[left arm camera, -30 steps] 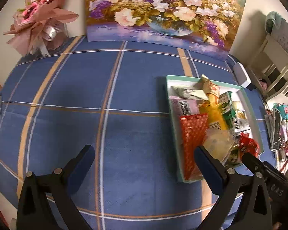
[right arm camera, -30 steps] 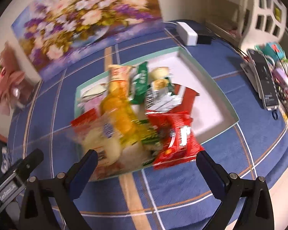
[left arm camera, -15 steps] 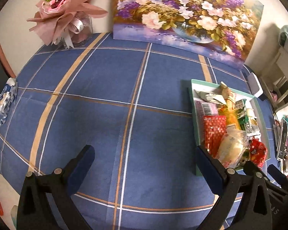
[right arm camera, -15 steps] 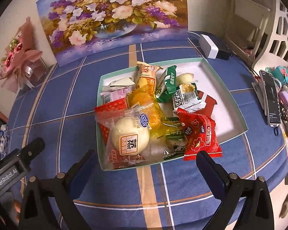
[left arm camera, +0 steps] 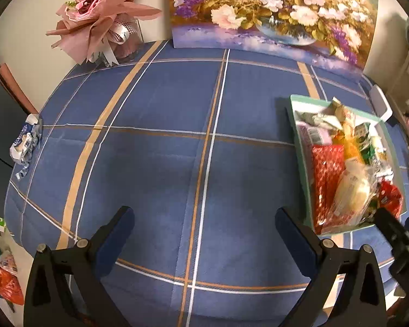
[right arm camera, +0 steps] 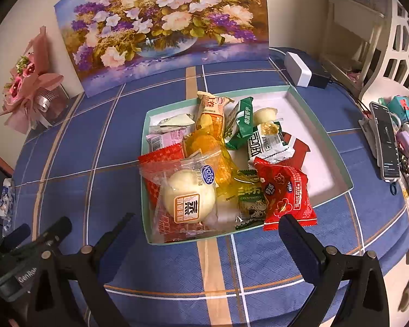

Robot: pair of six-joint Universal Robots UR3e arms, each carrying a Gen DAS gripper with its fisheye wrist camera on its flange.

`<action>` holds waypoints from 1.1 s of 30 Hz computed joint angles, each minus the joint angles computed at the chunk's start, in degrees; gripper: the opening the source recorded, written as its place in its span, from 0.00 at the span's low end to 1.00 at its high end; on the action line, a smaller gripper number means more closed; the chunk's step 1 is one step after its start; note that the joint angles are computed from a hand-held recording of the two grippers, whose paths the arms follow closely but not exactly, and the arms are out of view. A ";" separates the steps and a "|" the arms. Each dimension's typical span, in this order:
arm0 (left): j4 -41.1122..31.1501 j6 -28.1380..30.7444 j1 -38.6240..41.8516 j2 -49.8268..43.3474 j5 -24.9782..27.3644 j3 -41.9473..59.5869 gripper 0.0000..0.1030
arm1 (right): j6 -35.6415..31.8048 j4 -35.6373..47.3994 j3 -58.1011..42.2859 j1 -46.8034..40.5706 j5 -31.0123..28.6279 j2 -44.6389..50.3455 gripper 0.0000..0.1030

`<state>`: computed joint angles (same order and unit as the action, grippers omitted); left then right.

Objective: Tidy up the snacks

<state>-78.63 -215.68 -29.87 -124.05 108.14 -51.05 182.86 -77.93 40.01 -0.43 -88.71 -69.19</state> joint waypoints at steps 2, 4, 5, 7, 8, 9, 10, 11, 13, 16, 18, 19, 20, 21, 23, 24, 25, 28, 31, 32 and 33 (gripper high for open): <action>-0.84 0.32 0.03 -0.24 -0.23 0.29 1.00 | -0.02 -0.02 -0.03 -0.01 0.03 -0.01 1.00; -1.62 0.23 -0.21 -0.54 0.06 0.72 1.00 | -0.12 -0.07 -0.02 -0.05 0.12 0.00 1.00; -1.97 0.22 -0.32 -0.68 0.26 0.98 1.00 | -0.15 -0.03 -0.05 -0.06 0.18 0.02 1.00; -2.17 0.24 -0.46 -0.61 0.31 0.95 1.00 | -0.22 -0.13 0.11 -0.09 0.22 -0.06 1.00; -2.15 0.24 -0.50 -0.55 0.32 0.86 1.00 | -0.18 -0.15 0.17 -0.07 0.22 -0.09 1.00; -2.12 0.25 -0.52 -0.50 0.34 0.79 1.00 | -0.13 -0.16 0.20 -0.02 0.17 -0.12 1.00; -2.09 0.33 -0.46 -0.45 0.33 0.69 1.00 | -0.20 -0.17 0.20 0.00 0.19 -0.11 1.00; -2.15 0.35 -0.42 -0.48 0.29 0.73 1.00 | -0.26 -0.15 0.15 0.01 0.21 -0.08 1.00; -2.32 0.50 -0.31 -0.61 0.04 0.95 1.00 | -0.45 -0.13 0.09 0.00 0.22 0.03 1.00; -2.38 0.92 -0.21 -0.69 -0.20 1.13 1.00 | -0.73 -0.10 0.09 -0.02 0.29 0.08 1.00; -2.60 1.18 -0.24 -0.89 -0.32 1.47 1.00 | -0.98 -0.31 0.28 0.01 0.23 0.02 1.00; -2.93 1.33 -0.29 -1.13 -0.26 1.89 1.00 | -1.05 -0.38 0.30 0.05 0.20 0.03 1.00; -3.31 1.48 -0.38 -1.44 -0.16 2.46 1.00 | -1.15 -0.44 0.36 0.04 0.21 0.02 1.00; -3.27 1.68 -0.36 -1.40 -0.16 2.40 1.00 | -1.24 -0.45 0.38 0.04 0.21 0.04 1.00; -3.46 1.81 -0.46 -1.63 -0.03 2.84 1.00 | -1.41 -0.43 0.39 0.01 0.21 0.10 1.00; -3.55 1.83 -0.49 -1.72 0.02 3.02 1.00 | -1.52 -0.45 0.42 -0.03 0.23 0.10 1.00; -3.57 1.91 -0.48 -1.78 0.00 3.11 1.00 | -1.54 -0.51 0.52 -0.02 0.23 0.07 1.00; -4.16 1.96 -0.54 -2.20 0.03 3.91 1.00 | -1.56 -0.64 0.67 0.01 0.24 0.04 1.00; -4.85 2.12 -0.50 -2.71 0.19 4.84 1.00 | -1.56 -0.75 0.85 0.00 0.27 -0.01 1.00; -5.04 2.13 -0.49 -2.85 0.25 5.12 1.00 | -1.56 -0.75 0.85 0.00 0.27 -0.01 1.00; -5.11 2.19 -0.46 -2.93 0.27 5.24 1.00 | -1.55 -0.74 0.88 -0.02 0.30 -0.01 1.00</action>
<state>-83.74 -213.49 -30.32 -126.97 108.41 -45.81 181.31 -78.67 40.88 -0.45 -88.41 -69.20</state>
